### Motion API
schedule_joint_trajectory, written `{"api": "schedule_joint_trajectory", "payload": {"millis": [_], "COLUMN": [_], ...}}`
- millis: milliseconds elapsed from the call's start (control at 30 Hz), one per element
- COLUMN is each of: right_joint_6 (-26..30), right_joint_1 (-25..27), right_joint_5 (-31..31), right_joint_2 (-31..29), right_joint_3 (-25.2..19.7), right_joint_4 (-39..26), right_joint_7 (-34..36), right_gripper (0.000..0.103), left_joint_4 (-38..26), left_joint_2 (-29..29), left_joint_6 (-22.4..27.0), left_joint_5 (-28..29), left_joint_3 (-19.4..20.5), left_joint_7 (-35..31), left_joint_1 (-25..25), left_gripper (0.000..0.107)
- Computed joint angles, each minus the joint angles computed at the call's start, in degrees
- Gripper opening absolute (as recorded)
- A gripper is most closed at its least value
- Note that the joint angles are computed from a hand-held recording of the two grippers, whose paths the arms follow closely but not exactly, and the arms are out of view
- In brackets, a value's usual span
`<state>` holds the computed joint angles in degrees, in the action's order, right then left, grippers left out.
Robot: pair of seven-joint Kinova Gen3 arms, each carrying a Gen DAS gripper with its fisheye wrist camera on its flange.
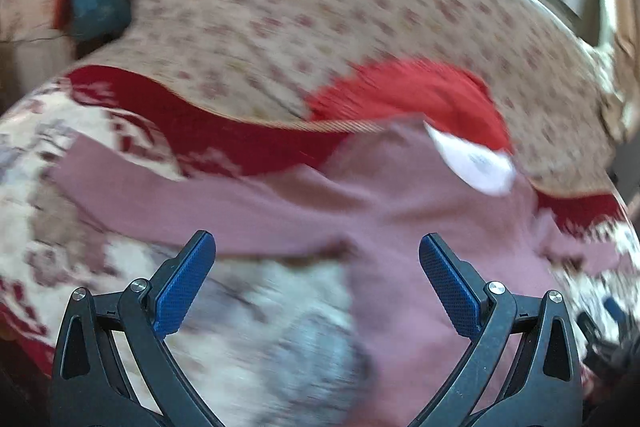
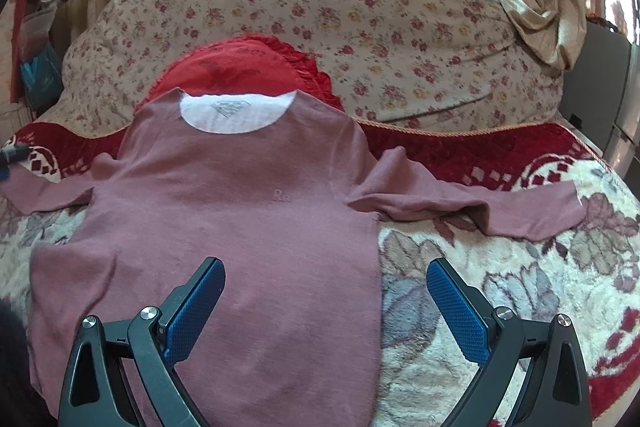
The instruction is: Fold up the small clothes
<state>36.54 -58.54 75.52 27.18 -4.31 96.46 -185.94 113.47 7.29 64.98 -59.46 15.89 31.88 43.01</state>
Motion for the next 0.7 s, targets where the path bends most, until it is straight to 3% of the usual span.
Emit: {"api": "schedule_joint_trajectory", "payload": {"millis": [100,233,300,400,567,700], "right_joint_6": [-0.9,-1.1,-1.1,-1.2,-3.6,-1.3], "right_joint_1": [0.2,0.3,1.1,1.6,2.8,9.2], "right_joint_5": [1.4,3.0,3.0,2.9,0.2,-8.7], "right_joint_2": [-0.6,-1.2,-1.2,-0.5,2.1,4.9], "right_joint_3": [0.1,0.0,-0.9,-1.3,0.1,-7.8], "right_joint_4": [0.8,1.6,1.2,-1.1,-6.8,-11.0], "right_joint_7": [-2.1,-4.4,-3.6,2.3,13.4,21.1], "right_gripper": [0.1,0.1,0.1,0.1,0.1,0.095], "left_joint_4": [3.4,10.9,15.0,20.6,25.0,26.6], "left_joint_2": [-5.8,-15.1,-20.4,-28.3,-39.7,-43.0], "left_joint_6": [0.0,-8.4,-13.1,-20.1,-24.8,-31.0], "left_joint_5": [5.0,12.6,14.3,16.7,17.9,19.9], "left_joint_3": [-6.7,-17.3,-22.6,-29.7,-33.6,-42.5], "left_joint_7": [-6.2,-15.3,-16.9,-17.6,-22.5,-29.1], "left_joint_1": [0.9,0.0,1.5,0.6,-7.4,-8.8], "left_gripper": [0.102,0.102,0.102,0.102,0.102,0.102]}}
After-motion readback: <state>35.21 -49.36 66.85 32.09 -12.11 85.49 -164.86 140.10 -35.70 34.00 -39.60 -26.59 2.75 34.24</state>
